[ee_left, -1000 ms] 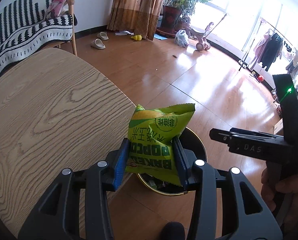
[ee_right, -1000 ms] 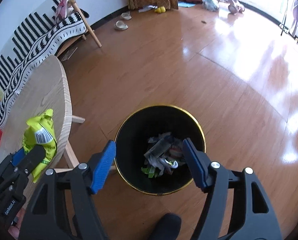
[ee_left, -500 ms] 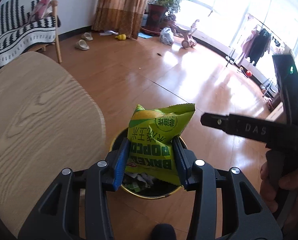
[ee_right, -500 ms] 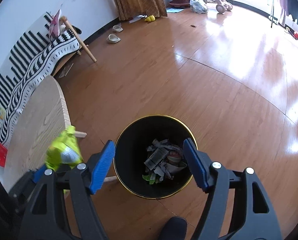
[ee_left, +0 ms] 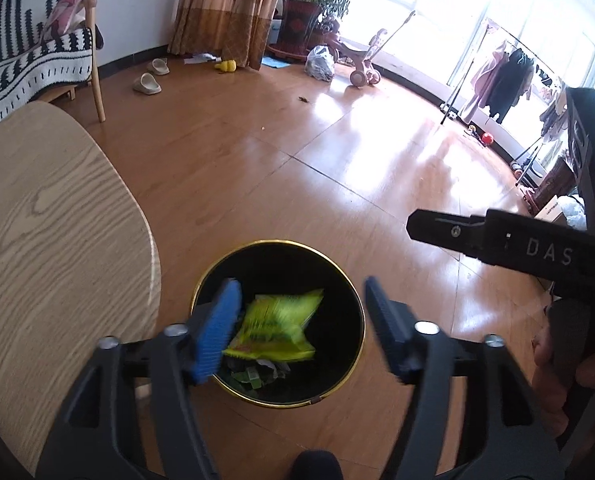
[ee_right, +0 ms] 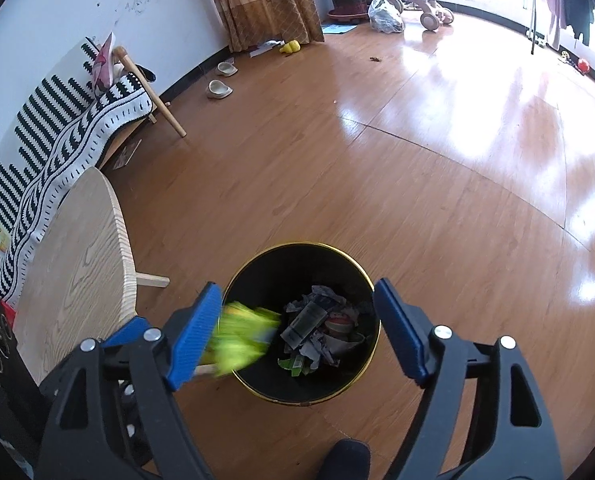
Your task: Collect trash
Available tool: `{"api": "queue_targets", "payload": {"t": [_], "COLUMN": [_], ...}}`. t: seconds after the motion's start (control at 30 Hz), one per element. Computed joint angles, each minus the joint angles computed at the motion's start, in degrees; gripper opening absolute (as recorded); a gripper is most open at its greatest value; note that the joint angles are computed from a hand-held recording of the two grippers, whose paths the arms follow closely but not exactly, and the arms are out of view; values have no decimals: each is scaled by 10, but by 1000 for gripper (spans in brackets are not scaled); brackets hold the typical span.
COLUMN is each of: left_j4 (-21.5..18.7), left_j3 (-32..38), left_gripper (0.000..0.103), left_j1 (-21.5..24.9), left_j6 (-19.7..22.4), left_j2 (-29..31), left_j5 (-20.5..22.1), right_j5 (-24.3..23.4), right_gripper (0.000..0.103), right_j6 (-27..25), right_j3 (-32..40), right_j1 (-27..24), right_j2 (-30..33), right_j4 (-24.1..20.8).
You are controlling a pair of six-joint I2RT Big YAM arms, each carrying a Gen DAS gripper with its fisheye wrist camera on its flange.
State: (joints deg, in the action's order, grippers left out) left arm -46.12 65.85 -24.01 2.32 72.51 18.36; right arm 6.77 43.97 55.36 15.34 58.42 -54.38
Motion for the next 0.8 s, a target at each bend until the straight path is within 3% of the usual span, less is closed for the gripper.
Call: {"api": "queue_targets", "payload": {"t": [0.17, 0.3, 0.57, 0.8], "left_j4": [-10, -36, -117, -130], "left_j3": [3, 10, 46, 78], "left_gripper": [84, 91, 92, 92], "left_j1": [22, 79, 302, 530], "left_j6": [-7, 8, 104, 181], "left_j2": [-15, -38, -69, -64], "left_j5": [2, -1, -16, 12], "right_j5": [1, 18, 55, 64], "right_gripper": [81, 86, 88, 88], "right_j6": [-4, -11, -41, -74], "right_j3": [8, 36, 158, 336], "right_j1": [4, 34, 156, 274], "right_j2": [6, 29, 147, 293], "right_j4": [-3, -6, -3, -5]}}
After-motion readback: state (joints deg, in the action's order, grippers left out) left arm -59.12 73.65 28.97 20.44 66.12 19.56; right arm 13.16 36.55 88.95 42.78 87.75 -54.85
